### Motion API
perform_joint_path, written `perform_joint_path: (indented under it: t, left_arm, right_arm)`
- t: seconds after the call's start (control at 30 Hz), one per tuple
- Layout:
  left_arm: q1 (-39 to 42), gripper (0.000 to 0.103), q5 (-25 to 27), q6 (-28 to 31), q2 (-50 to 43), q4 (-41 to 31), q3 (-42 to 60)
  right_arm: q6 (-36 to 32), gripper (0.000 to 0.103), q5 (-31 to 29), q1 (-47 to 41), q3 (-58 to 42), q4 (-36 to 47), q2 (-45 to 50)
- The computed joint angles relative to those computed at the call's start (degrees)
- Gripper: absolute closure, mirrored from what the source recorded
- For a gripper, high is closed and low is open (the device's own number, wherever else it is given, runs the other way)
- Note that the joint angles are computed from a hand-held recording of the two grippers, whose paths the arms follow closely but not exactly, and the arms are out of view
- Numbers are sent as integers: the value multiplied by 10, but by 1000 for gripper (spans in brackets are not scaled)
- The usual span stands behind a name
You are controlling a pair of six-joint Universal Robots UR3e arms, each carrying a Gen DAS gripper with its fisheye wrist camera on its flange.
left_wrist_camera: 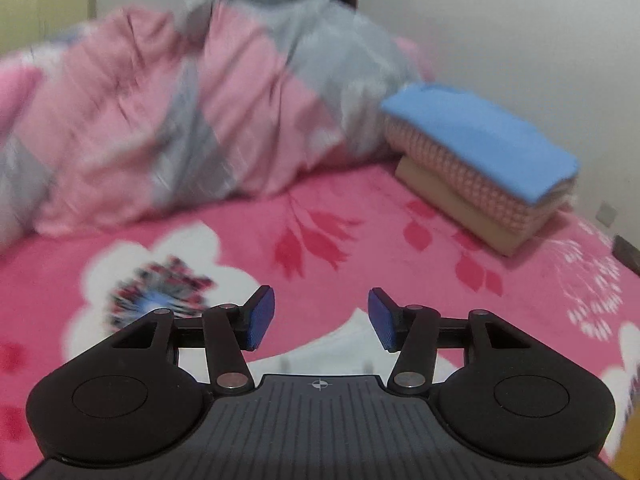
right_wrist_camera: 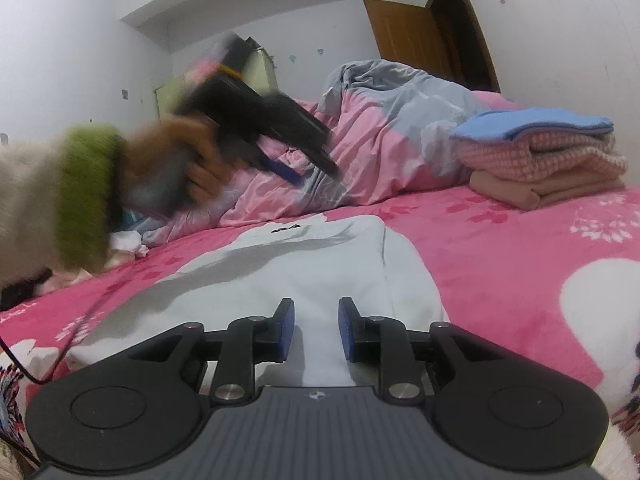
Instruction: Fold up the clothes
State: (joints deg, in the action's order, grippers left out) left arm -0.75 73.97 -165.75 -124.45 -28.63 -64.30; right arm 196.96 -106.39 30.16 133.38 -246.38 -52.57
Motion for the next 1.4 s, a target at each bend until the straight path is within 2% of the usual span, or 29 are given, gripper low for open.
perform_joint_path:
  t: [0.07,0.23,0.37,0.43,0.5,0.63,0.73,0.9,1.27,1.4]
  left_arm:
    - [16,51,-3,40,85,12,-92]
    - [73,51,-33,104,266,-1,-263]
    - [106,51,-35,114,352,8,-357]
    - [120,51,-50,118,380,24,-415]
    - [131,51,-70,124,400,51,-481]
    - [127,51,-96,119,381,111,-577]
    - [101,51,-72,114,346,175,-606]
    - [66,49,-36,131,306,291,-647]
    - [65,43,-44,137,278,332,-655]
    - [66,43,-46,138,276,336,-656]
  right_arm:
    - [-9,68,-8,8,-8,11,-1]
    - [-8,67,-16,16,-9,16,-5]
    - [44,67,27,-25,59,-39,-47]
    - [52,67,10,-30,87,-59,-73]
    - [24,68,-1,-37,95,-17,-107]
    - [-37,73,-29,-48,98,82,-174]
    - [-78,81,-6,-65,89,121,-188]
    - [-123,84,17,-76,71,163,-180]
    - [-125,91,80,-122,82,226,-194]
    - [-102,100,84,-135,101,223,-209]
